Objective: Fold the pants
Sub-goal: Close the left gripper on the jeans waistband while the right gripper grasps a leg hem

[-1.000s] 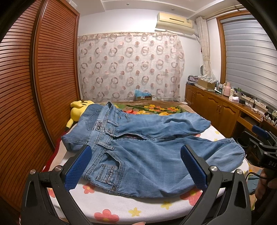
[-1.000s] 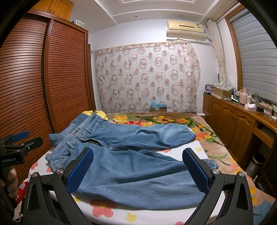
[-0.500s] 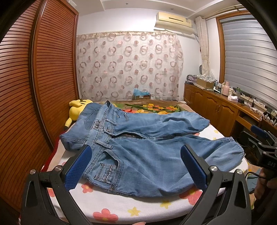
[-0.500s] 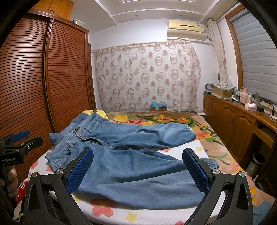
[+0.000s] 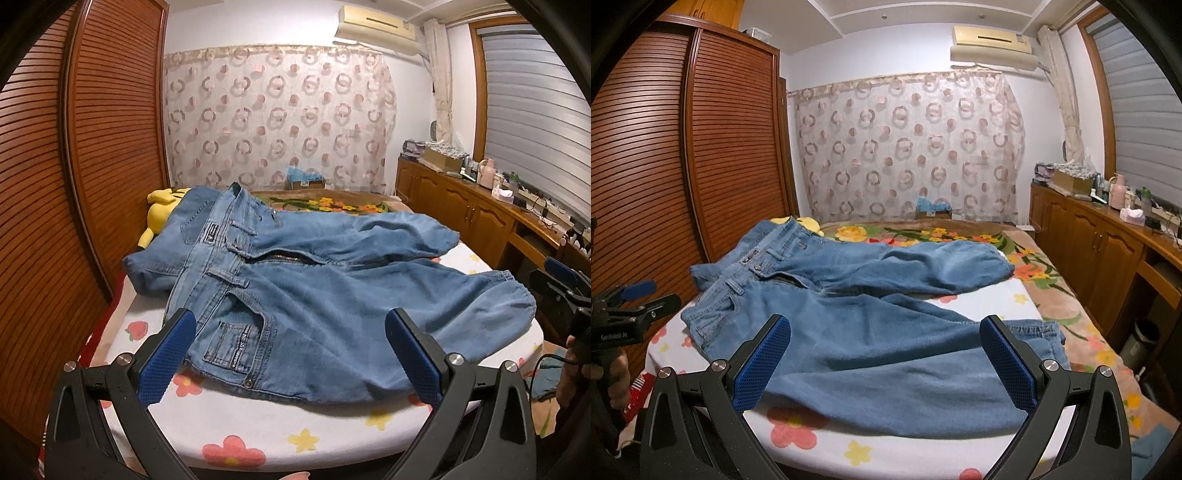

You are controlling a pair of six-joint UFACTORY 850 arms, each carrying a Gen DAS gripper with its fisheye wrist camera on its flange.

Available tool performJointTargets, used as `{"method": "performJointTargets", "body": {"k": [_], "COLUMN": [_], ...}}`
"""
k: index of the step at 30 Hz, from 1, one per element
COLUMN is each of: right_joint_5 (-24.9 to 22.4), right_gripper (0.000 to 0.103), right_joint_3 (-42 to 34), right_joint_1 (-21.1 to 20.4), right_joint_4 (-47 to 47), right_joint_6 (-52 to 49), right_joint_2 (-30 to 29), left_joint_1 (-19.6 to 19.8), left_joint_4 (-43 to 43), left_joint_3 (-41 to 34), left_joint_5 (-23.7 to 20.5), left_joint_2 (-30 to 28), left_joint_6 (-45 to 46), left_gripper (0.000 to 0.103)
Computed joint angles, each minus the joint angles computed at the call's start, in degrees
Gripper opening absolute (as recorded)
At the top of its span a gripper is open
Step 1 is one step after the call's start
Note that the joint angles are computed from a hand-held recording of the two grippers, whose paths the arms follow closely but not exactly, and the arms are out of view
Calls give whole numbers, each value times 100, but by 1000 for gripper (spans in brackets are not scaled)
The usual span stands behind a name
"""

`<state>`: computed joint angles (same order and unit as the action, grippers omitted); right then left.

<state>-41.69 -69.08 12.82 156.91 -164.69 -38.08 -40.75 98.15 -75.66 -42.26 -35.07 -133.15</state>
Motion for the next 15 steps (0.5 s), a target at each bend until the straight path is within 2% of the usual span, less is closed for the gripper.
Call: {"method": "performJointTargets", "body": {"k": [5, 8, 11, 14, 15], "right_joint_5": [89, 128, 375, 627, 711], "right_gripper": [92, 79, 67, 66, 63], "right_joint_3": [-84, -128, -279, -414, -448], "right_joint_1": [-64, -118, -125, -140, -148], "right_joint_4": [-117, -310, -491, -557, -599], "right_joint_6": [41, 198, 353, 359, 363], "right_joint_2": [-39, -67, -150, -213, -225], "left_joint_1": [96, 158, 233, 334, 368], "left_joint_4": [149, 228, 225, 221, 224], "left_joint_3": [121, 181, 244, 335, 369], "left_joint_5": [132, 241, 352, 478, 506], "left_joint_2": [4, 2, -1, 17, 19], "left_joint_6": [-208, -309, -305, -356, -398], "left_gripper": [102, 102, 102, 102, 102]}}
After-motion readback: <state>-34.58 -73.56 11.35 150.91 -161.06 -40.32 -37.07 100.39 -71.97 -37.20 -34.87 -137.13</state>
